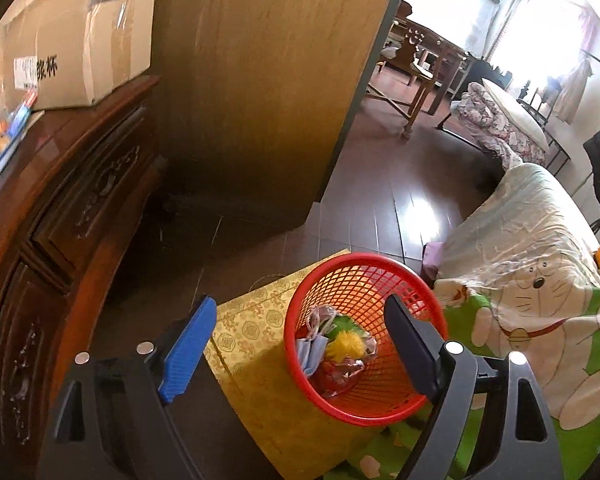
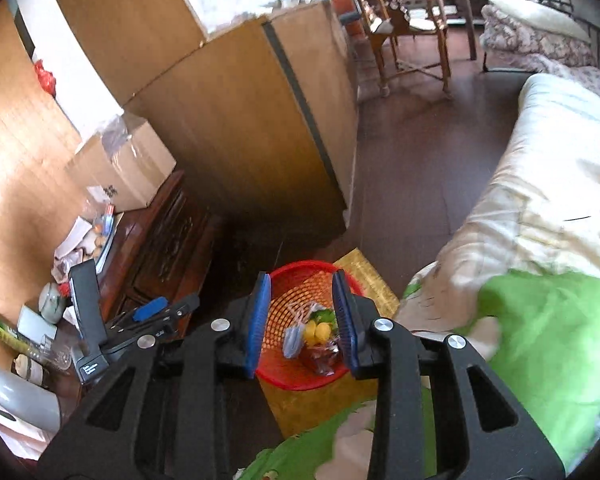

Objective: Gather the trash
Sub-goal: 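Move both tools back toward the bed, then grasp the brown walnut with the left gripper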

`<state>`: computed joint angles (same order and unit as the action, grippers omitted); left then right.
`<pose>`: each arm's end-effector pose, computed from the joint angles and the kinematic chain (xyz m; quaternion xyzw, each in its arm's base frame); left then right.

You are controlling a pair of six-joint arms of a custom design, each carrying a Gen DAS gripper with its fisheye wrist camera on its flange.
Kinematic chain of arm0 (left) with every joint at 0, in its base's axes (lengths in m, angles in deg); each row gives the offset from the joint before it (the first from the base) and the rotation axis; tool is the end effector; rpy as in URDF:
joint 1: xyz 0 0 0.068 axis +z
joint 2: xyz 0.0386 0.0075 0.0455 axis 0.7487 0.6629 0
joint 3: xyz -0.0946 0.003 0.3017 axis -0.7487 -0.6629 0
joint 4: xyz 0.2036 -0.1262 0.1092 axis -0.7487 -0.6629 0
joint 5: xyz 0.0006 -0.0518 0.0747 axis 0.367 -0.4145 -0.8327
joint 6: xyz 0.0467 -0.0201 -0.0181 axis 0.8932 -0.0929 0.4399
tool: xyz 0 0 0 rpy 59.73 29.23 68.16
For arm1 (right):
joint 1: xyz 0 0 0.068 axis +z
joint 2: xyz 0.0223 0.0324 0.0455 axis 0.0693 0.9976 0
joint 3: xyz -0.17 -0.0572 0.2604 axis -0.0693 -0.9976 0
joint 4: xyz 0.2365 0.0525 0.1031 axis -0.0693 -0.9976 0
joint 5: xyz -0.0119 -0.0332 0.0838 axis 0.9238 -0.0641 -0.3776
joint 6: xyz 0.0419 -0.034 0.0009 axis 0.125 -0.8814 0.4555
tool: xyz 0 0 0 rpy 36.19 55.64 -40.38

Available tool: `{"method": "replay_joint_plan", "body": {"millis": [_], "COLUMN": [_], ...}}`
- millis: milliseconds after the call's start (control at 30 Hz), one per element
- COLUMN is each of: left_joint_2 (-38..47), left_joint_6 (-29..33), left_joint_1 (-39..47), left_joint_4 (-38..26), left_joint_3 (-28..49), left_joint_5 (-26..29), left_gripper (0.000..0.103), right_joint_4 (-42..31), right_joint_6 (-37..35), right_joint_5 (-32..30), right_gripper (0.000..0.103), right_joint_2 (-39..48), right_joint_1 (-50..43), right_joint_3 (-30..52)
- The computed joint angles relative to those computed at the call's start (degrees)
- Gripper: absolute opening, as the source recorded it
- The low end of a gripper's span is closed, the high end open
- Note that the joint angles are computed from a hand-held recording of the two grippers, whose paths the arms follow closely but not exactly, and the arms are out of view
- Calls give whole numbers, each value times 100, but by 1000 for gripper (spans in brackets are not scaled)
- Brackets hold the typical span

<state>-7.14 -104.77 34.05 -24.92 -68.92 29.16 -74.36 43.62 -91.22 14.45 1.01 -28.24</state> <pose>0.1836 -0.0420 0.1669 -0.1157 0.9393 -0.0445 0.3199 0.2341 0.0059 0.2460 -0.0632 0.9064 0.2414 0.3407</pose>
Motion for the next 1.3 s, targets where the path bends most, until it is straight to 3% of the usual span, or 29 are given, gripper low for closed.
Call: {"method": "replay_joint_plan", "body": {"millis": [233,400,567,733,867,1033,1233,1300], "left_joint_2": [-493,-549,-84,876,2054,3665,5975,6796], "left_joint_6": [-349,-708,-969,-899,-696,-438,-350,-270], "left_joint_1": [-996,-2154,-3325,-4129,-4497,-4637,-4634,-4639], "left_joint_4": [-870,-1514,-1851,-1878,-1873,-2116,-3452,-4071], "left_joint_3": [524,1176,1976,3024,4248,6126,9436,10682], "left_joint_5": [-632,-1313,-1945,-2051,-1835,-1269,-426,-406], "left_gripper": [84,86,90,93,96,97,97,97], "right_joint_4": [-524,-1150,-1966,-2251,-1571,-501,365,-41], "right_joint_6": [-461,-1191,-2292,-2952,-2466,-1495,-960,-1008], "right_joint_5": [-850,-1701,-2568,-2926,-2812,-2118,-1697,-1713], "right_gripper": [36,39,50,54,57,59,64,65], "right_joint_2": [-500,-667,-400,448,1285,2253,2950,3229], "right_joint_1": [-1445,-2871,-4652,-6050,-6683,-6865,-6909,-6930], "right_joint_3": [36,202,539,965,1323,1898,2101,2364]}}
